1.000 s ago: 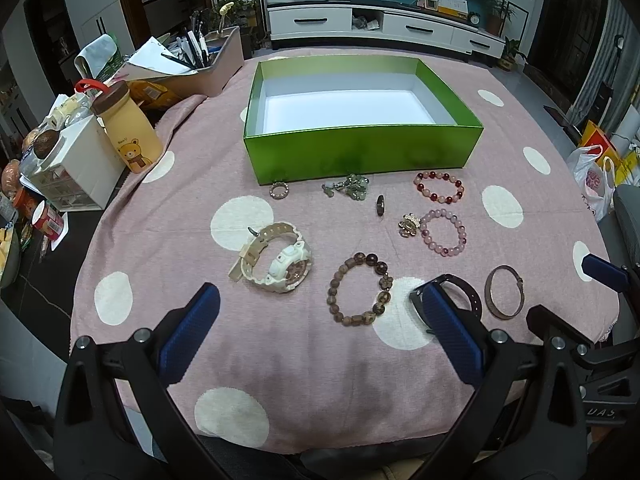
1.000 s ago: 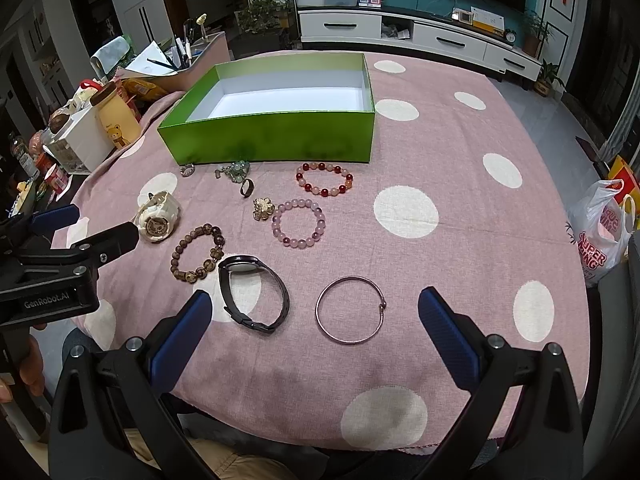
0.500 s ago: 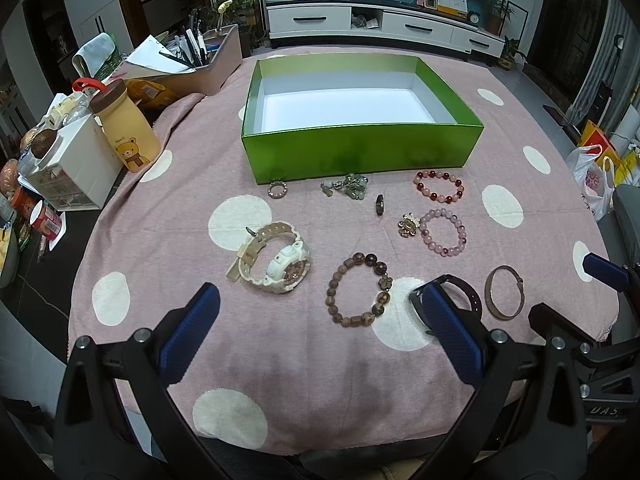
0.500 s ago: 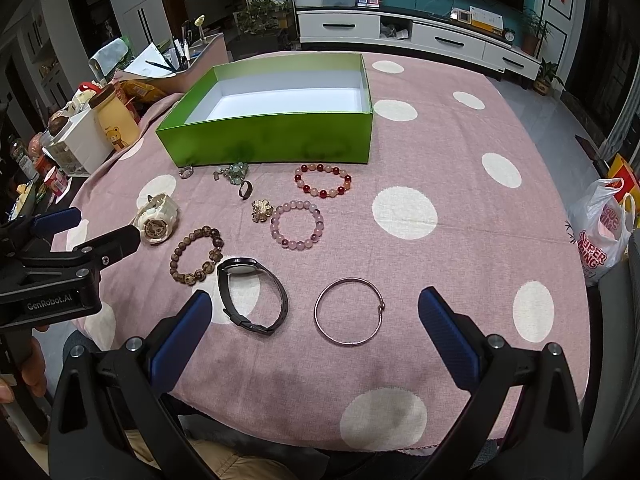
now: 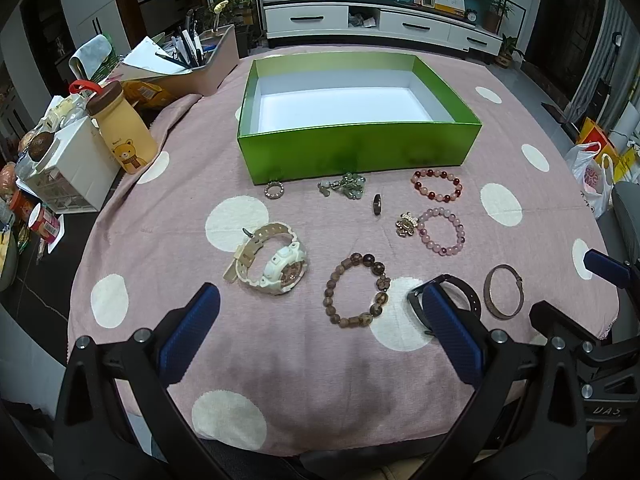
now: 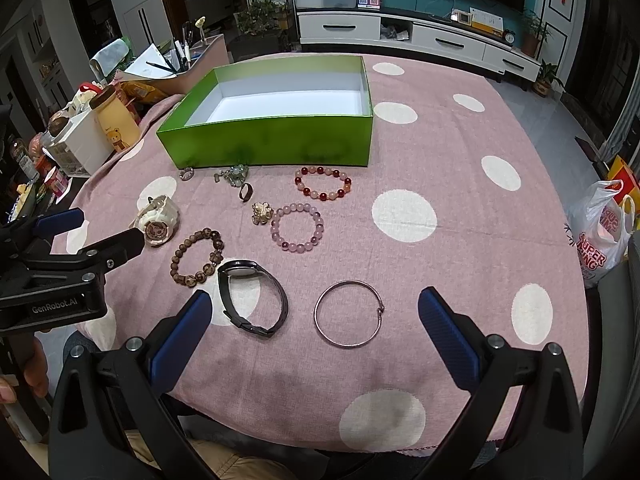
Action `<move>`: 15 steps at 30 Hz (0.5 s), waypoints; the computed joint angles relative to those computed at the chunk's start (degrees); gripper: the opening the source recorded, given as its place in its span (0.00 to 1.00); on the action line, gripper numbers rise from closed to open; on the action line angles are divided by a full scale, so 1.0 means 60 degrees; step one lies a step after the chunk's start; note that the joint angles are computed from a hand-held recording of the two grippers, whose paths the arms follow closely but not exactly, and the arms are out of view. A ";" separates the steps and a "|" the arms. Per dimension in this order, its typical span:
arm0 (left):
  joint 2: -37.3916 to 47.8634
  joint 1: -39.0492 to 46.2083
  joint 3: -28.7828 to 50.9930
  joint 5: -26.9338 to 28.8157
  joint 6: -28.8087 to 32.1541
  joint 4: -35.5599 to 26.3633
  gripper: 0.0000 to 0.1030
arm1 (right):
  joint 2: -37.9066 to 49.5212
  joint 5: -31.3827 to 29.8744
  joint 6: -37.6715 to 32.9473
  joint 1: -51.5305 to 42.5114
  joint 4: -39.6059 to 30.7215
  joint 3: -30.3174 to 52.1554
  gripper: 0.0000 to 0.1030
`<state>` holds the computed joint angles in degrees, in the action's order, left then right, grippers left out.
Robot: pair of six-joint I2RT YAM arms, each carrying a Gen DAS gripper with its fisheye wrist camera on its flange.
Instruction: Organize jewelry
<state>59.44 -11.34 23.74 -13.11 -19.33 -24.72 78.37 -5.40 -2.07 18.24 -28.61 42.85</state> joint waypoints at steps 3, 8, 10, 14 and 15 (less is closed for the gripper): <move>0.0037 -0.0002 0.0045 0.0019 -0.0017 -0.0031 0.98 | -0.0007 -0.0003 -0.0002 -0.0009 -0.0031 0.0006 0.99; 0.0051 0.0050 0.0054 0.0054 0.0004 -0.0018 0.98 | 0.0000 0.0008 0.0012 0.0010 -0.0035 0.0030 0.99; 0.0040 0.0082 0.0052 0.0100 0.0026 -0.0014 0.98 | -0.0007 0.0003 0.0011 0.0008 -0.0066 0.0058 0.99; 0.0040 0.0085 0.0047 0.0100 0.0031 -0.0009 0.98 | -0.0026 0.0008 0.0016 0.0016 -0.0059 0.0041 0.99; 0.0041 0.0088 0.0046 0.0106 0.0027 -0.0003 0.98 | -0.0021 0.0013 0.0016 0.0019 -0.0058 0.0044 0.99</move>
<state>59.69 -10.81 24.02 -12.47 -19.17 -24.75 78.24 -5.33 -1.97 18.36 -28.95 43.12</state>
